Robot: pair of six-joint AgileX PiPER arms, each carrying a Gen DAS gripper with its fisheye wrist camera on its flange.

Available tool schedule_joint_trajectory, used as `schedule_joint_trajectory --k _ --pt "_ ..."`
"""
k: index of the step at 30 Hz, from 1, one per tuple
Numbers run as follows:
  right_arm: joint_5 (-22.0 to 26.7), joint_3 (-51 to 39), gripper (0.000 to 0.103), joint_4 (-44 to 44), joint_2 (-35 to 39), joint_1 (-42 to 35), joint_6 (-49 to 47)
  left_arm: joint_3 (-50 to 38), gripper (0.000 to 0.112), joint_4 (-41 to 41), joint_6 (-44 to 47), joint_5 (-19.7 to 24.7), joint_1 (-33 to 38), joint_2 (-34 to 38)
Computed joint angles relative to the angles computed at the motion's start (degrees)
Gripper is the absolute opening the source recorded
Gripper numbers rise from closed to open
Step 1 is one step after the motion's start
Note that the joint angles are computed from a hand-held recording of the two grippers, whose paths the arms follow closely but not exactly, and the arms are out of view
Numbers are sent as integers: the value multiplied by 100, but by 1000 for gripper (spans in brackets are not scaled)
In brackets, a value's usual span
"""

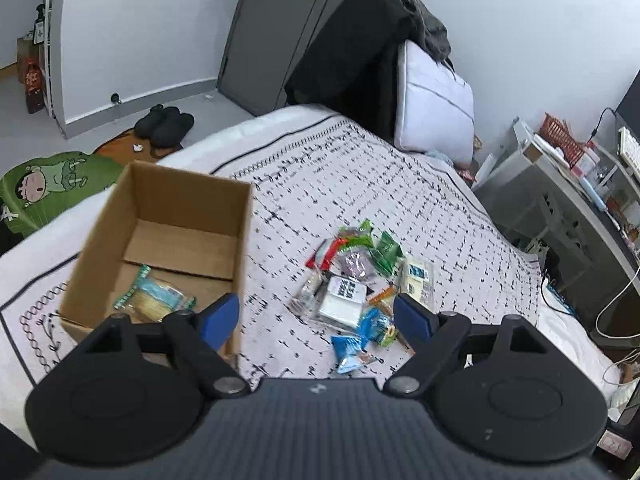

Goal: Organize snacks
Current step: 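Withdraw both tools from the box back toward the snack pile, then grasp the blue snack packet with the left gripper while the right gripper grasps a small blue packet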

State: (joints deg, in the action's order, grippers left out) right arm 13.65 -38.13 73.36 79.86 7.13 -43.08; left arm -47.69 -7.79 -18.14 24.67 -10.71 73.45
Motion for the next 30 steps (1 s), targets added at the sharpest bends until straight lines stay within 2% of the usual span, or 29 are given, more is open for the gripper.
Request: schedule_joint_trajectory --k 2,8,17,22,30 --pt "417 -4 79 758 186 -330 -595 -47 83 252 -380 -41 -185 157" --pt "1024 -67 79 1516 621 -722 -1313 -228 83 1072 -1516 -177 -668 709" --pt "1178 -430 77 1659 1337 -923 -1425 -600 80 1491 -2326 -368 -1097 1697" --pt "1380 -734 70 1482 1792 -1091 -1202 -943 69 1367 -2487 -194 -1172 2269" --pt "1649 -1178 65 1290 2491 -1260 -792 -1349 60 1000 -2316 -235 -1194 2999"
